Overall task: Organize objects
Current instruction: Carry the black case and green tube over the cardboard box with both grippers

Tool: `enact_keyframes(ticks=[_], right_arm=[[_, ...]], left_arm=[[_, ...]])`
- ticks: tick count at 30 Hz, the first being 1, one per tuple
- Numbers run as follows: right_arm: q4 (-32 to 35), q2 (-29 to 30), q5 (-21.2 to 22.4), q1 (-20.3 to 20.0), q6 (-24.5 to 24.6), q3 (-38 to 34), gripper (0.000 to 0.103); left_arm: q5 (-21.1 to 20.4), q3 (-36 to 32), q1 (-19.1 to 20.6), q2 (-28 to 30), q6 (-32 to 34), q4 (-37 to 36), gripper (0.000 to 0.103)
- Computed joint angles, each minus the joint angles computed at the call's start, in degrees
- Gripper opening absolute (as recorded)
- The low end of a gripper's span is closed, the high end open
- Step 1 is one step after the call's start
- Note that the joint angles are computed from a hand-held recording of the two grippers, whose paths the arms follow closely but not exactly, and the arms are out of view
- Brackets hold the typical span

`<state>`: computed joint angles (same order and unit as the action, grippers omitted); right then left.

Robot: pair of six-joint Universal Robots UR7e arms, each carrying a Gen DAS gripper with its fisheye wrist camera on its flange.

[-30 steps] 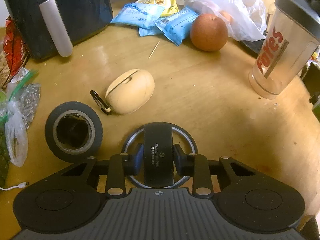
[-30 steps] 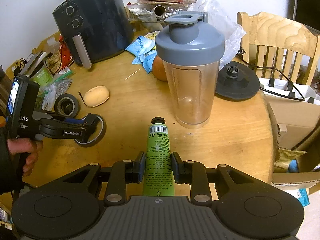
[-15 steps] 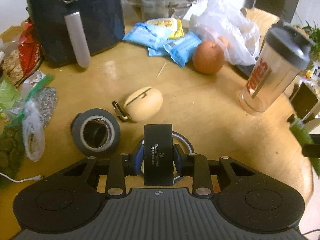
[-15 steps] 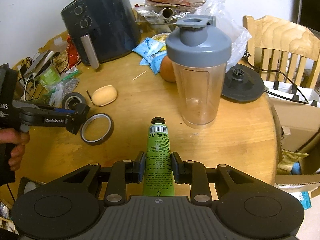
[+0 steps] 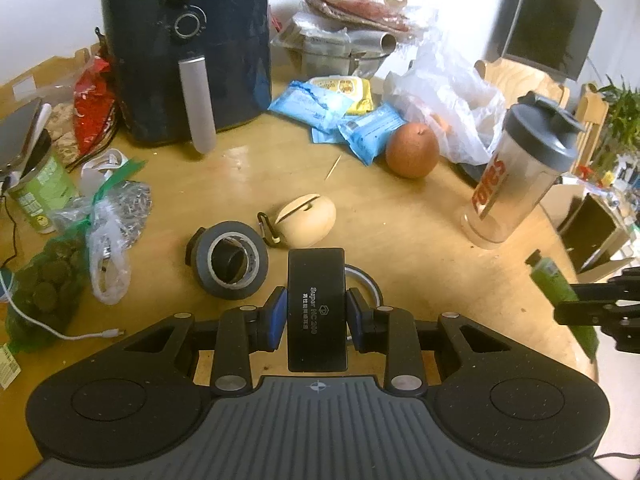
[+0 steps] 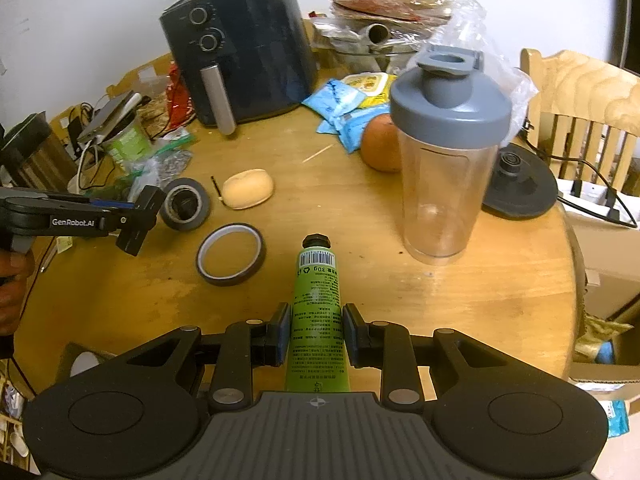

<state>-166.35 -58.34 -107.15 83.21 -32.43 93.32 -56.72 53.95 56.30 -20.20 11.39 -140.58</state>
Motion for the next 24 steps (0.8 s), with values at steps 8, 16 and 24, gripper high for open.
enact_keyframes(ticks=[8, 16, 24], right_arm=[[0.1, -0.7, 0.9, 1.0, -0.6, 1.3, 0.03], [0.0, -1.2, 1.5, 1.9, -1.3, 2.8, 0.03], [0.1, -1.8, 2.0, 2.8, -1.8, 4.8, 0.03]], left_arm=[[-1.8, 7.4, -0.6, -5.2, -1.2, -2.8, 0.031], [-4.2, 13.7, -0.4, -10.1, -3.7, -3.4, 0.031], [-5.9, 19.8, -0.6, -14.2, -5.5, -4.2, 0.031]])
